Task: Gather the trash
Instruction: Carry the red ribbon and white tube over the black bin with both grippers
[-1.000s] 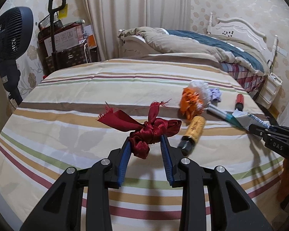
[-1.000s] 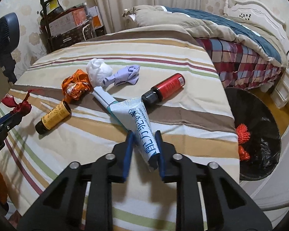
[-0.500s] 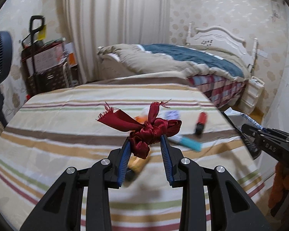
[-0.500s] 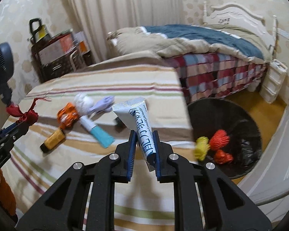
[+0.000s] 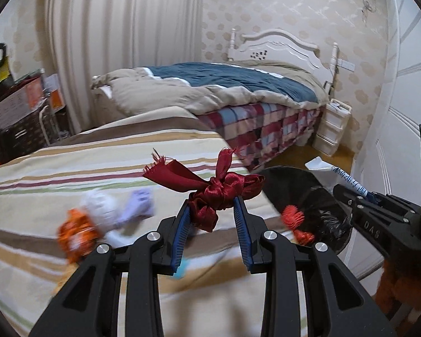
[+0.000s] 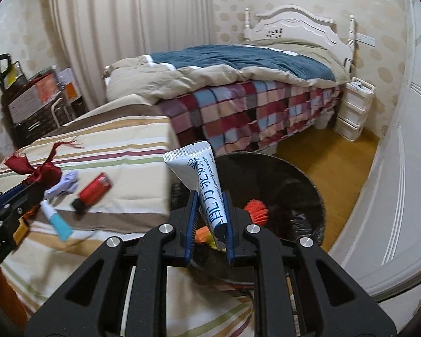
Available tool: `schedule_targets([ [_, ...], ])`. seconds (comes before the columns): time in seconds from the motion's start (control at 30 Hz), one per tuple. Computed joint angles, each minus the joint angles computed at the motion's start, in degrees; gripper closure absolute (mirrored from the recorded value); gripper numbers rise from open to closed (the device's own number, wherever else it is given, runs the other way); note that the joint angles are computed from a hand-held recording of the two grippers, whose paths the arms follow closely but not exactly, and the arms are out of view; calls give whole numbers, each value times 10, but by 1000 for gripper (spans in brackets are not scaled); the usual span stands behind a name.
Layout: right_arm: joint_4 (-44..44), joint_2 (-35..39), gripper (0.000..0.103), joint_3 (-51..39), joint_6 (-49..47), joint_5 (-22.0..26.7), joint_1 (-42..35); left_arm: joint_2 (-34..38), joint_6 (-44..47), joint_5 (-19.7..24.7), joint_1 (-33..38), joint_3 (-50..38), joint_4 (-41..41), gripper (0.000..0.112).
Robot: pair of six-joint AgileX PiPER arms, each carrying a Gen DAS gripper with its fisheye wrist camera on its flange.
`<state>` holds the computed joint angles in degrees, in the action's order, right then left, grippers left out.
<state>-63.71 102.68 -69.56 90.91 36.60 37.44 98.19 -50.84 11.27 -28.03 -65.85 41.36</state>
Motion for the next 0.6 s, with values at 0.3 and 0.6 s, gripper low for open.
schedule_targets([
  [0.3, -13, 16, 86, 14, 10, -40, -77, 125, 112, 45, -47, -145, -103, 79],
  [0.6, -4, 41, 85, 9, -1, -77, -133, 214, 231, 126, -65, -290, -202, 73],
])
